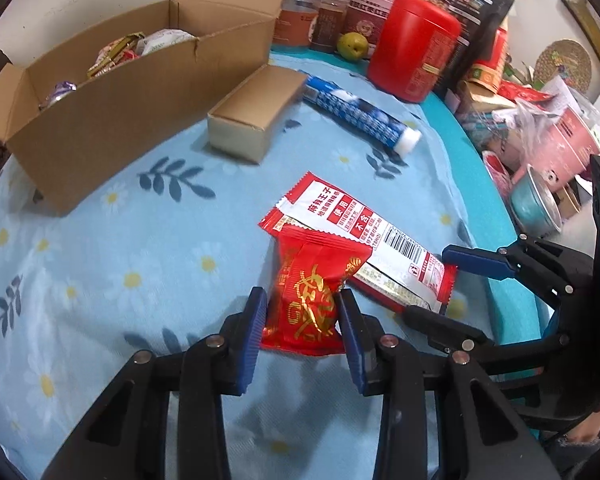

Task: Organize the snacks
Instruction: 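Lower left tool onto red candy bag while right tool lowers onto red-white packet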

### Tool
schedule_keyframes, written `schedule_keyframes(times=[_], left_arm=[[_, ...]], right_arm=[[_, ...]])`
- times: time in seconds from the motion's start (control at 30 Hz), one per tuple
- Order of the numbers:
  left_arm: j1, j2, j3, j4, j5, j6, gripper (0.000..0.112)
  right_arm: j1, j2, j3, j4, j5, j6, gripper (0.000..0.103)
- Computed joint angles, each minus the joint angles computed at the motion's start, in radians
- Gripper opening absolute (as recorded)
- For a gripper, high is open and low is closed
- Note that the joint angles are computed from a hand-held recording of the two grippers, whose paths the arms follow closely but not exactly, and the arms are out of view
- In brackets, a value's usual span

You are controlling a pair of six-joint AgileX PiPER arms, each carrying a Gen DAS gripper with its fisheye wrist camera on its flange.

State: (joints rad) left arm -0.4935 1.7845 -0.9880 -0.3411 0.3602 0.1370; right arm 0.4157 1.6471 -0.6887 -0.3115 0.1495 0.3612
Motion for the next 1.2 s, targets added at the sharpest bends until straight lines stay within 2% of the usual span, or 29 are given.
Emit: schedule_keyframes(times=[0.13, 0.27, 0.37, 0.5, 0.57, 0.63, 0.73, 0.83, 0.9, 0.93, 1.03, 1.2], left_arm=[[-0.014, -0.039, 0.043, 0.006, 0.001, -0.016, 0.036], [-0.017, -0.051, 0.063, -0.008, 0.008, -0.006, 0.036], [-0.016, -0.052, 0.066, -0.01, 0.006, -0.002, 0.037], [0.013, -0.025, 0.043, -0.101, 0.04, 0.074, 0.041], [0.021, -0.028, 0.048, -0.128, 0.038, 0.091, 0.041], [0.021, -0.031, 0.047, -0.107, 0.043, 0.075, 0.041], [0.012, -0.04, 0.058, -0.071, 0.033, 0.049, 0.041], [0.007, -0.042, 0.063, -0.065, 0.022, 0.049, 0.041], [0.009, -0.039, 0.06, -0.068, 0.021, 0.051, 0.041], [0.009, -0.037, 0.057, -0.065, 0.021, 0.047, 0.041], [0.007, -0.031, 0.044, -0.052, 0.023, 0.026, 0.041], [-0.004, -0.043, 0.042, -0.016, 0.003, -0.001, 0.041]], right_arm=[[0.03, -0.036, 0.035, -0.039, 0.013, 0.053, 0.057], [0.037, -0.048, 0.054, 0.027, 0.004, 0.006, 0.058], [0.04, -0.036, 0.047, 0.053, -0.001, -0.027, 0.063], [0.05, -0.011, 0.027, 0.0, -0.005, 0.032, 0.069], [0.048, 0.01, 0.009, 0.021, -0.011, 0.009, 0.072], [0.051, 0.026, -0.007, -0.035, -0.008, 0.06, 0.076], [0.059, 0.05, -0.032, -0.161, -0.004, 0.182, 0.076], [0.053, 0.06, -0.034, -0.203, -0.023, 0.228, 0.076], [0.053, 0.058, -0.026, -0.287, -0.032, 0.316, 0.072], [0.055, 0.055, -0.022, -0.347, -0.033, 0.374, 0.067], [0.04, 0.036, 0.003, -0.381, -0.056, 0.411, 0.054], [0.02, 0.02, 0.02, -0.324, -0.071, 0.371, 0.05]])
